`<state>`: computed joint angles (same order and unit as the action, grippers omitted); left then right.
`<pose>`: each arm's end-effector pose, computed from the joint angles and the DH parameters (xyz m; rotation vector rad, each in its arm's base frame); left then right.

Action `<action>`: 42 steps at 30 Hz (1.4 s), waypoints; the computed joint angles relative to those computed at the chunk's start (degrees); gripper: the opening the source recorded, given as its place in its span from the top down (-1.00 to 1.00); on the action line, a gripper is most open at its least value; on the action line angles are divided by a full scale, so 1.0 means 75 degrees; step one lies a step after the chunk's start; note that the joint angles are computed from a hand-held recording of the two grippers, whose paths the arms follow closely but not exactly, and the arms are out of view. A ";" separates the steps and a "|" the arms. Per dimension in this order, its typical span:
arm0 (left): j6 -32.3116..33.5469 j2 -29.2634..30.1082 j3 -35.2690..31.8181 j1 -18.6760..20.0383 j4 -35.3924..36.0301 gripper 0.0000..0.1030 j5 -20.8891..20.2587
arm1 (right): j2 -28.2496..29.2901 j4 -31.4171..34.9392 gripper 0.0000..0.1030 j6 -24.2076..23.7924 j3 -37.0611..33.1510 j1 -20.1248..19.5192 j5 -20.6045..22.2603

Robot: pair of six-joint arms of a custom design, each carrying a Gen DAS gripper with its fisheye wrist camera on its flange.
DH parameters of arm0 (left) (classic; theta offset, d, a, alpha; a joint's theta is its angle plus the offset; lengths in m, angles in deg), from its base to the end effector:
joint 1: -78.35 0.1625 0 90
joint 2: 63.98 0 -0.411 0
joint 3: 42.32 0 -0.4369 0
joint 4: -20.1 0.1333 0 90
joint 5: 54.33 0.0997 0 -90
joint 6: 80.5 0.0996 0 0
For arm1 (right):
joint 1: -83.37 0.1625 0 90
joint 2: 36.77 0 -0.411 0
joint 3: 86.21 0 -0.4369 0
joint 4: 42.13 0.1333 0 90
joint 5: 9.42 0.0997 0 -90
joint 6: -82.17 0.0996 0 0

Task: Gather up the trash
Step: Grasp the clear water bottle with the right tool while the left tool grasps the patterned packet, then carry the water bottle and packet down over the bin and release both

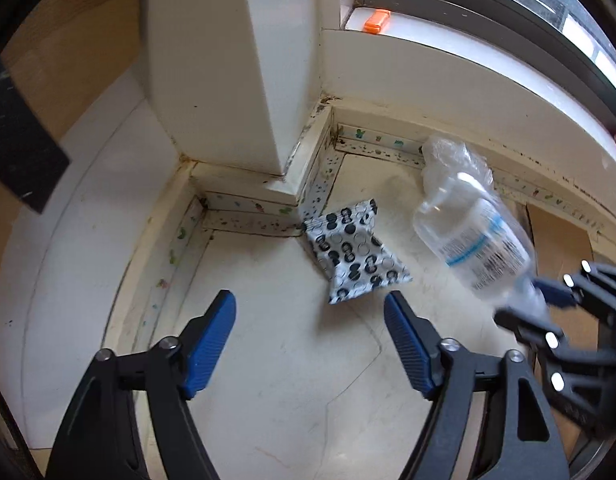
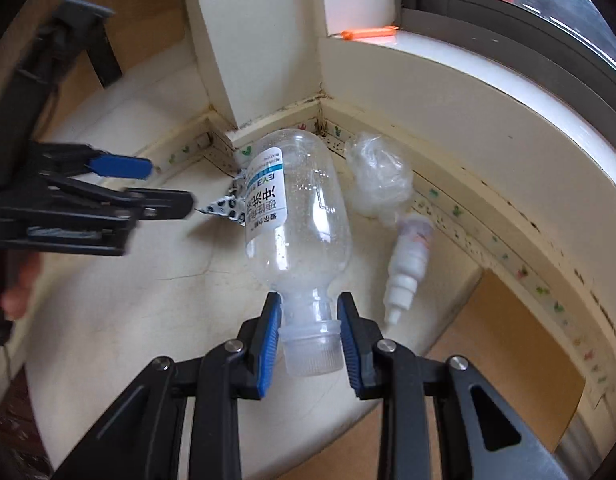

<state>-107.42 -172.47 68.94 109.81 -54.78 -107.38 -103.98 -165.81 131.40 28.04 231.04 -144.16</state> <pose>-0.2203 -0.3613 0.4248 0.7916 2.3227 -0.2722 0.4881 -0.2341 0.1298 0.2949 -2.4090 0.6324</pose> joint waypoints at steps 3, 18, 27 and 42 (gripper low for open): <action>-0.0037 0.0207 0.0153 0.0145 -0.0399 -0.54 0.0013 | -0.0187 0.0139 0.45 0.0707 0.0040 0.0196 -0.0031; -0.0483 0.0954 0.0486 0.0284 -0.1262 0.23 -0.0051 | -0.0588 0.0696 0.45 0.2312 0.0188 0.0623 -0.0285; -0.0750 0.0297 0.0721 -0.0212 -0.0670 0.66 -0.0201 | -0.0482 0.0816 0.45 0.2707 0.0056 0.0714 -0.0070; -0.1918 -0.1333 -0.0488 -0.2513 0.1871 0.71 -0.1568 | 0.0418 0.2847 0.45 0.4255 -0.1753 0.2056 0.0001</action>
